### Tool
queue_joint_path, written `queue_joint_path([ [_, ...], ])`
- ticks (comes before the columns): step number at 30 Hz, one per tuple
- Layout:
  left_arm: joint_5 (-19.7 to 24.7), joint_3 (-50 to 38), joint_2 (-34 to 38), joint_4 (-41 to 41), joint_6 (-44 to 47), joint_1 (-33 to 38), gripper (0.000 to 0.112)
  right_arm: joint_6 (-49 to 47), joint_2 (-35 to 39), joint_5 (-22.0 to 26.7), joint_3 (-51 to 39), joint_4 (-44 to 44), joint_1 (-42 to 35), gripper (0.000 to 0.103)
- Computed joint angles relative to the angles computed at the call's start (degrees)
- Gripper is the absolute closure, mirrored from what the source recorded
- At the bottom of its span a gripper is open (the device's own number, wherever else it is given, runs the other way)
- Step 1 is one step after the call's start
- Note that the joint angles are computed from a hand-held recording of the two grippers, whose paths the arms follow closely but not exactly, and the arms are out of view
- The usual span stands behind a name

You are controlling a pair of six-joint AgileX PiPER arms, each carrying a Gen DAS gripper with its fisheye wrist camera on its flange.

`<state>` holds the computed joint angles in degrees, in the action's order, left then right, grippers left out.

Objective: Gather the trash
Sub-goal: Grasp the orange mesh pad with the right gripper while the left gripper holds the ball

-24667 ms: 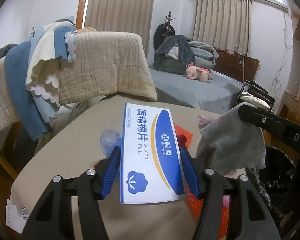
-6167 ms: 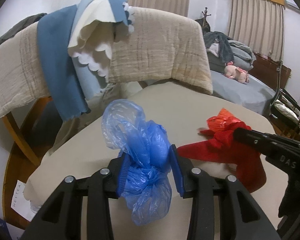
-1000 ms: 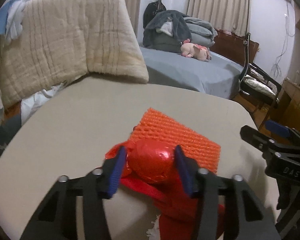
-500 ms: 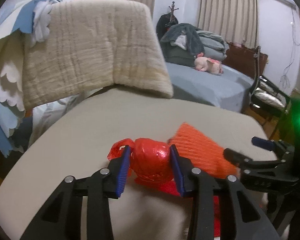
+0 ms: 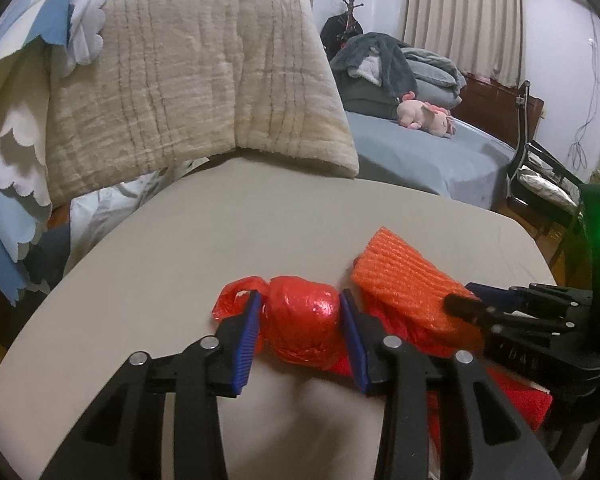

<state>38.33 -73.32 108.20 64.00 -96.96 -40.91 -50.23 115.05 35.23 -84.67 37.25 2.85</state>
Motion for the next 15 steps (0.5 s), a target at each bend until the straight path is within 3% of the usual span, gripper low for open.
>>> queue_joint_path([
  [2, 0.2, 0.0, -0.1, -0.1, 0.2, -0.1, 0.073, -1.3, -0.3, 2.1, -0.1, 2.9, -1.4, 0.091],
  [15, 5.7, -2.5, -3.0, -0.2, 1.6, -5.3, 0.073, -8.6, -11.4, 2.4, 8.3, 13.2, -7.6, 0.091],
])
